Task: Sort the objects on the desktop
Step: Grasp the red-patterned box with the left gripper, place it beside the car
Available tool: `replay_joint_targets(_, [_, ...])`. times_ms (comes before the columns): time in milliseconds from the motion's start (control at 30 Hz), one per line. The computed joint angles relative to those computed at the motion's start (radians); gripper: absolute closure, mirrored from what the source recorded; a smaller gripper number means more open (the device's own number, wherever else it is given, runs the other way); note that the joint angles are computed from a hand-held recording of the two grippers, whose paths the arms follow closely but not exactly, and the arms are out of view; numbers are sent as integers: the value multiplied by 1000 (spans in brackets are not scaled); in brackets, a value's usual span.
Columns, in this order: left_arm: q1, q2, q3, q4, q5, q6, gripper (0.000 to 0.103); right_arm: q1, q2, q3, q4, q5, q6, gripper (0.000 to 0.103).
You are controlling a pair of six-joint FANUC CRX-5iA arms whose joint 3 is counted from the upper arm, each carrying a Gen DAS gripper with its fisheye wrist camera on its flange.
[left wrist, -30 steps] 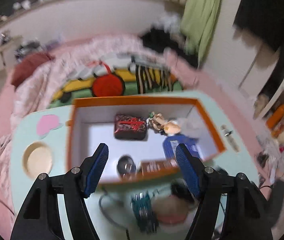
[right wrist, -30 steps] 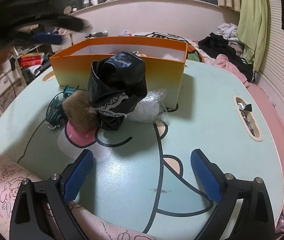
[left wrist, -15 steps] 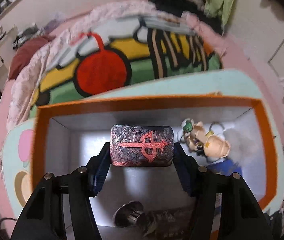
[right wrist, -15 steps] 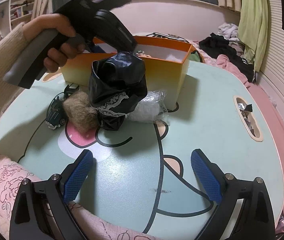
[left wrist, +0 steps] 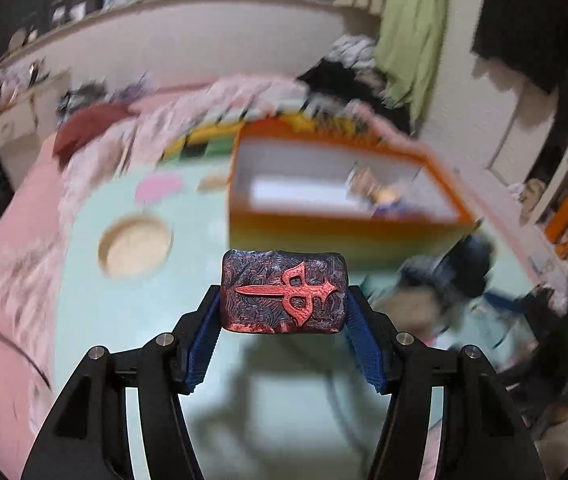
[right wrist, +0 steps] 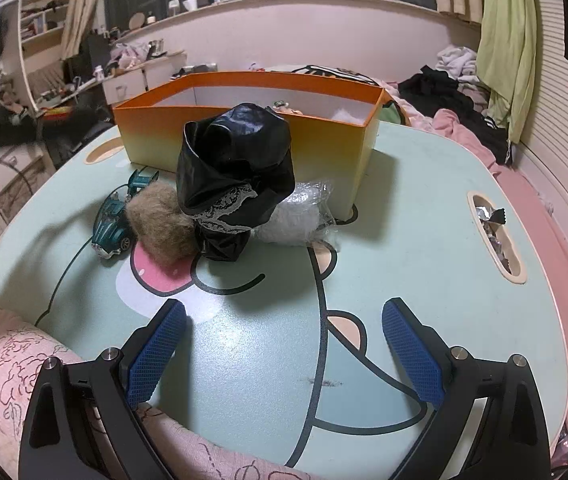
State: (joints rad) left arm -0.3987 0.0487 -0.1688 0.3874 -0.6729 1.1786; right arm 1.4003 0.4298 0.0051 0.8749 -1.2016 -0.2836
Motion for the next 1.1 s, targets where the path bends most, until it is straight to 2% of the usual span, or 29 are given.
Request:
replay_joint_targets(100, [-11,49,21,-26,-6,35,42,-1,0,0,1,0,1,4])
replay_joint_targets(167, [-19,57,9,-9,18,69,42,0,-1,-1,1,1,-1,4])
replay_joint_targets(333, [-19,6,-115,223,138,-95,28,0,-1,-3,3,2,-2,4])
replay_joint_targets(400, [-15,-25,-151,264,153,-152,21,0,-2,-3,3,2,-2,4])
replay_joint_targets(433, [-11,-39,-164,273,137,-187,21,0,-2,-3,3,2,-2,4])
replay_joint_targets(533, [-14,-73,-180,189,80,-223,21,0,-2,-3,4,2,-2,4])
replay_joint_targets(633, [-37,-94,-210,114,75,-208,21,0,-6,-9,4,5,-3,4])
replay_joint_targets(667, [-48,-91,-210,80,79,-178,19,0,-9,-12,7,12,-6,4])
replay_joint_targets(700, [-64,-106,-229,43,136,-154,18,-1,-21,-29,18,34,-19,5])
replay_joint_targets(767, [-104,-106,-205,-126,183,-1,16,4,-79,-116,116,106,-95,19])
replay_joint_targets(833, [-120,-102,-188,-193,196,104,16,8,-129,-161,206,119,-132,20])
replay_joint_targets(900, [-131,-104,-190,-243,236,177,15,2,-128,-91,209,40,-35,20])
replay_joint_targets(967, [-138,-102,-189,-269,255,210,15,-34,-98,29,146,-13,118,20])
replay_joint_targets(1033, [-135,-101,-191,-255,256,191,15,-101,-65,158,13,14,303,24])
replay_joint_targets(1100, [-131,-103,-199,-236,263,171,15,-197,1,339,-218,38,536,33])
